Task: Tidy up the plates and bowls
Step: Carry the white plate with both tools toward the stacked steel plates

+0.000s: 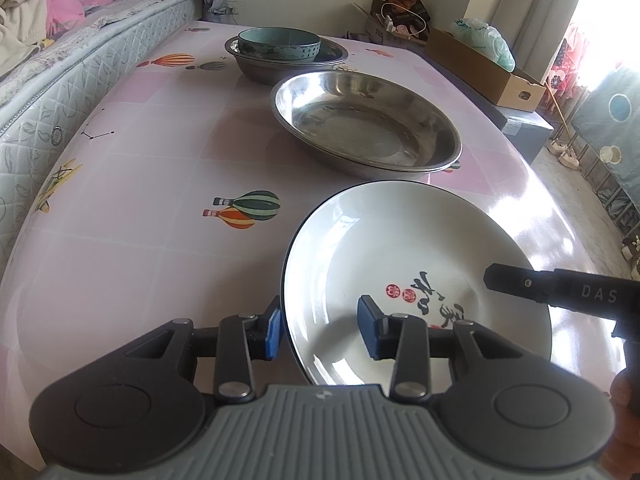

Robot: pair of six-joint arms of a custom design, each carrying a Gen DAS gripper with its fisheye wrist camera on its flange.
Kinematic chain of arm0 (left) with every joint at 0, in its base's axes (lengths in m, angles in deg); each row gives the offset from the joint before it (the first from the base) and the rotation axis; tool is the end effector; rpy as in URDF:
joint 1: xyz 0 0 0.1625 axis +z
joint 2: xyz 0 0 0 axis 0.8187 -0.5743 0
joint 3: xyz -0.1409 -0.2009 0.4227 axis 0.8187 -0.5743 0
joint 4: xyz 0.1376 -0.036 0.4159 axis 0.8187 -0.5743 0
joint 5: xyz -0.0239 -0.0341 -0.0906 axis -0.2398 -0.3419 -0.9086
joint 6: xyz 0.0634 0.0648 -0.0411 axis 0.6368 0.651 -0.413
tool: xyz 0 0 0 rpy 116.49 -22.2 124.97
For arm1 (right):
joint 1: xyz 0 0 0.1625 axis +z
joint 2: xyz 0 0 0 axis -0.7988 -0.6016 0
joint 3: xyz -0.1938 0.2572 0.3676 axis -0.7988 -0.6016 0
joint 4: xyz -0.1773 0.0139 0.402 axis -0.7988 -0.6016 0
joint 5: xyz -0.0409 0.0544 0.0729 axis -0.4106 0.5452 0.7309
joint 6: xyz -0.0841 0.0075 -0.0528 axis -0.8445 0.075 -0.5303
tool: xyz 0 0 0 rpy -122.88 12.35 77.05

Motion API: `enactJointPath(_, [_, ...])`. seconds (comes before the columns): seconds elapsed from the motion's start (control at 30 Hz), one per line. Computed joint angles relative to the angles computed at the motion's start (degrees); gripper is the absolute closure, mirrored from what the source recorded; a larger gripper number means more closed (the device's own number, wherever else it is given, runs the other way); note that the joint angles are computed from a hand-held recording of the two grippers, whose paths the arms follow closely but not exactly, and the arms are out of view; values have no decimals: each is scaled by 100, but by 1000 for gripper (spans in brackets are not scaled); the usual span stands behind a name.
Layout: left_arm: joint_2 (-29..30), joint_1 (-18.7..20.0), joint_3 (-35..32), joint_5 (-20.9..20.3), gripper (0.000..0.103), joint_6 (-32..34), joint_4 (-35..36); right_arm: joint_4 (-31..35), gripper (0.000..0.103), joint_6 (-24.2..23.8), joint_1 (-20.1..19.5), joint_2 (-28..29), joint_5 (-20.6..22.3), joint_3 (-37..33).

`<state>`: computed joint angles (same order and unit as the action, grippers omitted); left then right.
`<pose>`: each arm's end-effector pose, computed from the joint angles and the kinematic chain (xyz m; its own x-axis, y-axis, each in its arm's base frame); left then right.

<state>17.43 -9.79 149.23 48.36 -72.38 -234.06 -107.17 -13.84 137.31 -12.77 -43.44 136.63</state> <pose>-0.2740 -0.5829 0.0483 -0.7839 -0.2302 -0.5766 0.2226 0.7627 -0.6072 0.0616 -0.6466 0.2350 -0.9011 -0.3056 0.3076 -0.4146 0.8149 -0.4050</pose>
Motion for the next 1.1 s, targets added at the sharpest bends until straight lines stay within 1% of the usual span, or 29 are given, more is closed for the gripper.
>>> enactJointPath(0.2, [29, 22, -40, 37, 63, 62, -5, -126, 81, -115, -8, 29, -7, 29])
enactJointPath(0.37, [64, -9, -67, 155, 62, 18, 102, -271, 81, -227, -7, 53, -12, 69])
enactJointPath(0.57, [91, -6, -171, 230, 62, -39, 277, -444, 79, -326, 101, 148, -257, 34])
enactJointPath(0.67, [123, 3, -189, 274, 62, 132, 86, -485, 80, -316, 109, 237, -264, -66])
enactJointPath(0.73, [144, 11, -206, 273, 62, 249, 21, -556, 80, -350, 103, 281, -252, -98])
enactJointPath(0.87, [139, 24, -191, 206, 62, 247, 18, -661, 80, -400, 83, 298, -217, -60])
enactJointPath(0.93, [121, 47, -177, 104, 62, 210, 52, -706, 81, -449, 75, 289, -209, -20])
enactJointPath(1.1, [117, 51, -144, 66, 62, 267, -71, -790, 81, -551, 35, 225, -138, 100])
